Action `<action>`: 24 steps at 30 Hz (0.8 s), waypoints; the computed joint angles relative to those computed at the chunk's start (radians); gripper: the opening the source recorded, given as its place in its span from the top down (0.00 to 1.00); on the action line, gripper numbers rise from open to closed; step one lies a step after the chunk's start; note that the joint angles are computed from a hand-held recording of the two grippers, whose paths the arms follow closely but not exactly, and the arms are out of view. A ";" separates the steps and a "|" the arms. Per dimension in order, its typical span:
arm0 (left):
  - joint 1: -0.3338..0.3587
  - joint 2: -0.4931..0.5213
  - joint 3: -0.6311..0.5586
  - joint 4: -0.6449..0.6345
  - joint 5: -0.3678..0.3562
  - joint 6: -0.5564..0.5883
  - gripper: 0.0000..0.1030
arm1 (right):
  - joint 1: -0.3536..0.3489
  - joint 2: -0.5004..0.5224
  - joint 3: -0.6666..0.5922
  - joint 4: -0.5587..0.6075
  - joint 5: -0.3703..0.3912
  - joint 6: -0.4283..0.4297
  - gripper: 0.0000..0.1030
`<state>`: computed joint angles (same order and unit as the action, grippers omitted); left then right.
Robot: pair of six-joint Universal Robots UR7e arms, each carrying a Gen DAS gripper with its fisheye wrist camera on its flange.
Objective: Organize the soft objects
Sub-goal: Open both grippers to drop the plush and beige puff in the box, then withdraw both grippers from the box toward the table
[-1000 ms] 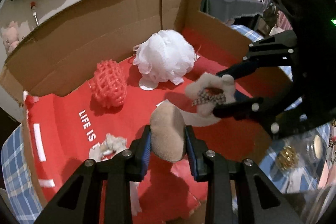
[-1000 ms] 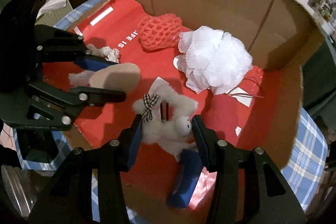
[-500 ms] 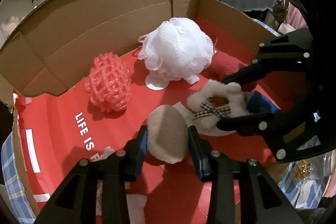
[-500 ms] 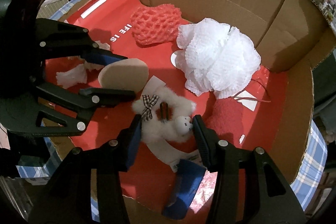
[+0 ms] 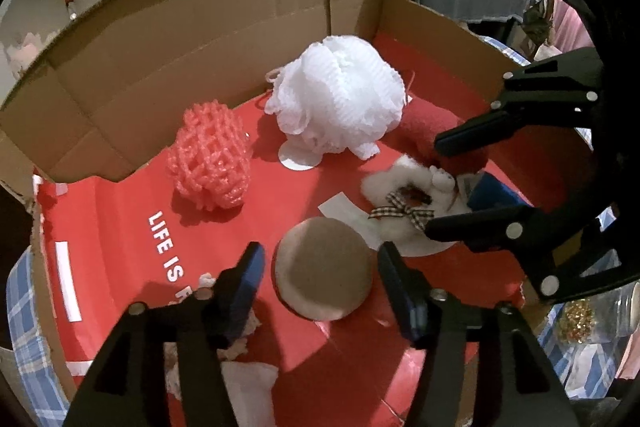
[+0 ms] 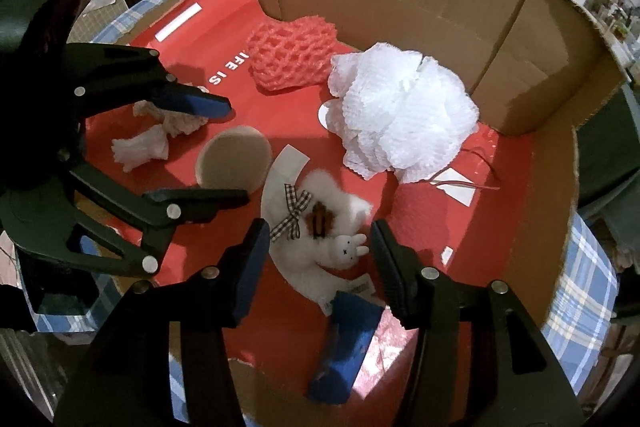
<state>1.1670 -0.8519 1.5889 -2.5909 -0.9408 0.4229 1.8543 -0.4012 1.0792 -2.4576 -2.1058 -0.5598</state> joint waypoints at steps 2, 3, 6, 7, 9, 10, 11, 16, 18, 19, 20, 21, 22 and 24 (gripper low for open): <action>-0.007 -0.005 0.011 -0.020 0.005 0.006 0.33 | 0.003 -0.012 0.014 -0.016 0.003 0.001 0.50; -0.009 -0.009 0.018 -0.029 0.009 0.007 0.33 | 0.007 -0.025 0.031 -0.034 0.003 0.003 0.49; -0.023 -0.028 0.044 -0.048 0.026 -0.002 0.31 | 0.017 -0.068 0.089 -0.080 0.006 0.004 0.40; -0.029 -0.037 0.055 -0.057 0.034 -0.006 0.29 | 0.018 -0.080 0.104 -0.094 0.005 0.001 0.39; -0.040 -0.051 0.071 -0.071 0.044 -0.011 0.28 | 0.030 -0.112 0.148 -0.128 -0.001 0.004 0.39; -0.049 -0.063 0.085 -0.082 0.052 -0.017 0.26 | 0.034 -0.115 0.153 -0.134 -0.003 0.008 0.39; -0.052 -0.076 0.095 -0.091 0.057 -0.017 0.25 | 0.039 -0.131 0.175 -0.150 -0.006 0.010 0.39; -0.098 -0.162 0.189 -0.160 0.074 -0.028 0.16 | 0.077 -0.211 0.297 -0.241 -0.010 0.007 0.30; -0.119 -0.204 0.242 -0.203 0.077 -0.031 0.12 | 0.094 -0.251 0.358 -0.288 -0.010 0.009 0.30; -0.128 -0.229 0.271 -0.223 0.080 -0.038 0.09 | 0.103 -0.272 0.396 -0.329 -0.011 0.013 0.30; -0.142 -0.262 0.309 -0.245 0.087 -0.051 0.07 | 0.108 -0.284 0.414 -0.348 -0.010 0.015 0.28; -0.152 -0.282 0.333 -0.259 0.091 -0.057 0.07 | 0.116 -0.305 0.447 -0.375 -0.010 0.022 0.27; -0.163 -0.303 0.358 -0.277 0.096 -0.064 0.06 | 0.123 -0.320 0.474 -0.402 -0.012 0.027 0.26; -0.188 -0.349 0.415 -0.318 0.097 -0.080 0.03 | 0.138 -0.356 0.536 -0.456 -0.010 0.042 0.25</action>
<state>0.9785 -1.2011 2.0043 -2.9085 -0.8438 0.3431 1.9920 -0.7568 1.6147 -2.9135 -2.1157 -0.5175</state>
